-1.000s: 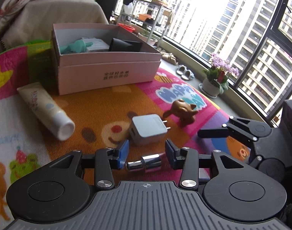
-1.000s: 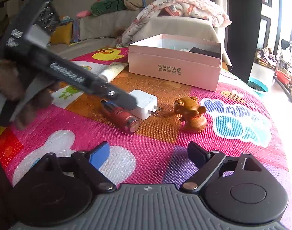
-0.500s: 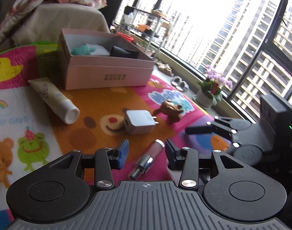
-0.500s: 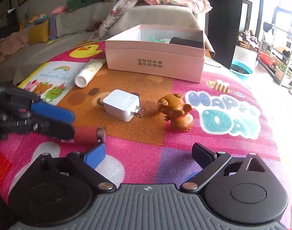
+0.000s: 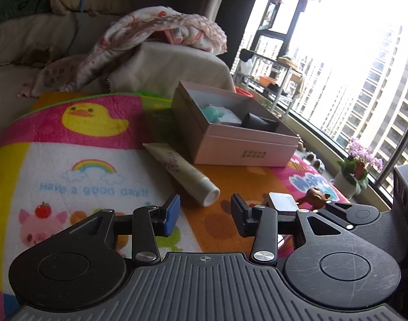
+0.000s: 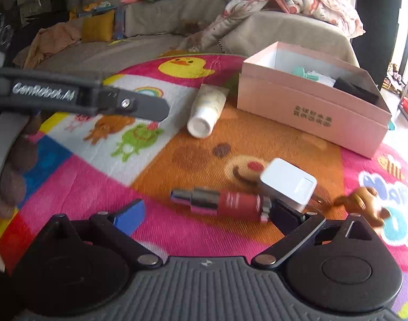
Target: Organize rigid objects
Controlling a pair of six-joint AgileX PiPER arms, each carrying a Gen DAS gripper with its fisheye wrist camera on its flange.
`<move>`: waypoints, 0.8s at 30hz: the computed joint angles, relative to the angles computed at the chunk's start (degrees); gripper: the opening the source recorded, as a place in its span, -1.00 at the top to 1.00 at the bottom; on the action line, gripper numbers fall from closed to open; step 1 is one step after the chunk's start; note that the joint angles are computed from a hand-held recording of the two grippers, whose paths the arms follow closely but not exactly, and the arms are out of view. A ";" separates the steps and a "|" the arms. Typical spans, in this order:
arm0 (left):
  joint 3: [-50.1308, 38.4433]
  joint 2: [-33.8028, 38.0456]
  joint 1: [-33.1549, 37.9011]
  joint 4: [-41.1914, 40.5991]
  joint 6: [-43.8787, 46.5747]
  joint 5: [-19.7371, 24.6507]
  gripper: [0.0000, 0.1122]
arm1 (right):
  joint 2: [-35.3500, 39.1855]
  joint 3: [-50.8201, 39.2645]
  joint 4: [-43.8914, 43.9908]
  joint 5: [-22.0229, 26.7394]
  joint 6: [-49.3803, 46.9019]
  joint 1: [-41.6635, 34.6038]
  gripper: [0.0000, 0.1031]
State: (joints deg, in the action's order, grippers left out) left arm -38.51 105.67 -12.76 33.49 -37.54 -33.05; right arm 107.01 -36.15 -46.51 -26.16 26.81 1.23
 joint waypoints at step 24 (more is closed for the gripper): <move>-15.71 7.42 -15.97 16.14 6.79 15.67 0.15 | 1.17 5.50 -2.48 -11.75 -7.61 -28.88 -0.53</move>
